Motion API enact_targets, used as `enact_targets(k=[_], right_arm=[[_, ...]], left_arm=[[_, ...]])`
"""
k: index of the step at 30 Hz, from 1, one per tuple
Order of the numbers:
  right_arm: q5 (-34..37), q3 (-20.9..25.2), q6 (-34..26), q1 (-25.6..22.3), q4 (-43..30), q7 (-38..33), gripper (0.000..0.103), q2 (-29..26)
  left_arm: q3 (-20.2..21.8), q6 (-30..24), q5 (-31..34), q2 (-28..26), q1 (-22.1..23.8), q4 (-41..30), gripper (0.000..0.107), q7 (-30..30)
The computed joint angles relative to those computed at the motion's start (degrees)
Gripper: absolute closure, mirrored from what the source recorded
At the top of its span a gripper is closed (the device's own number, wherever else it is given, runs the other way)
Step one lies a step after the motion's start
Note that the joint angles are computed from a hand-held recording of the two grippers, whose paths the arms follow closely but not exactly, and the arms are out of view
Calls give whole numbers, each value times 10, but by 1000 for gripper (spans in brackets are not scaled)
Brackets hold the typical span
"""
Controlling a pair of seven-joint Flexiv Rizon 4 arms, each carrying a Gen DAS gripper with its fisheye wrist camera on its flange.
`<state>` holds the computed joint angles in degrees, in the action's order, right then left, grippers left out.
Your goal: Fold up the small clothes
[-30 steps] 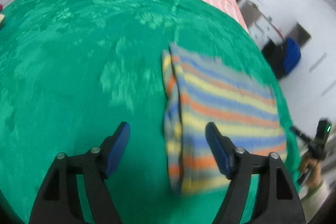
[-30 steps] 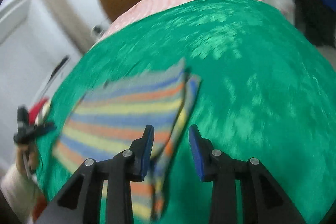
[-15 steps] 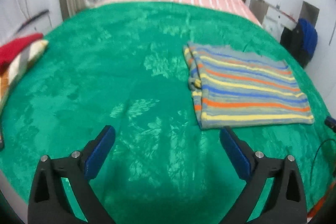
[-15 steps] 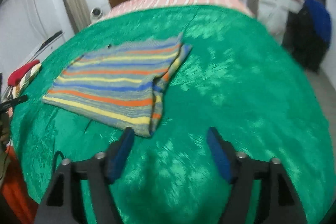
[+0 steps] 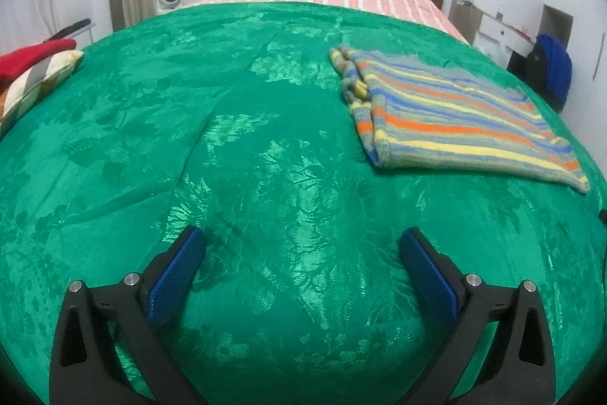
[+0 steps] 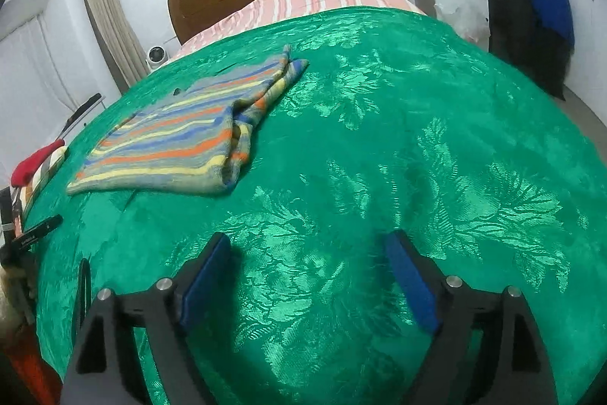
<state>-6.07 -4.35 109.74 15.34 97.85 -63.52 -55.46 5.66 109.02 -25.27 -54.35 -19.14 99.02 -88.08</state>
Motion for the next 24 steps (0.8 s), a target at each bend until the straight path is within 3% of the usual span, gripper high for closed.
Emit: enact_targets(k=[24], right_arm=[[-1,14,27,-13,3,-4,19,-7]], left_arm=[[0,11,-9,-11,-6,-9,4,4]])
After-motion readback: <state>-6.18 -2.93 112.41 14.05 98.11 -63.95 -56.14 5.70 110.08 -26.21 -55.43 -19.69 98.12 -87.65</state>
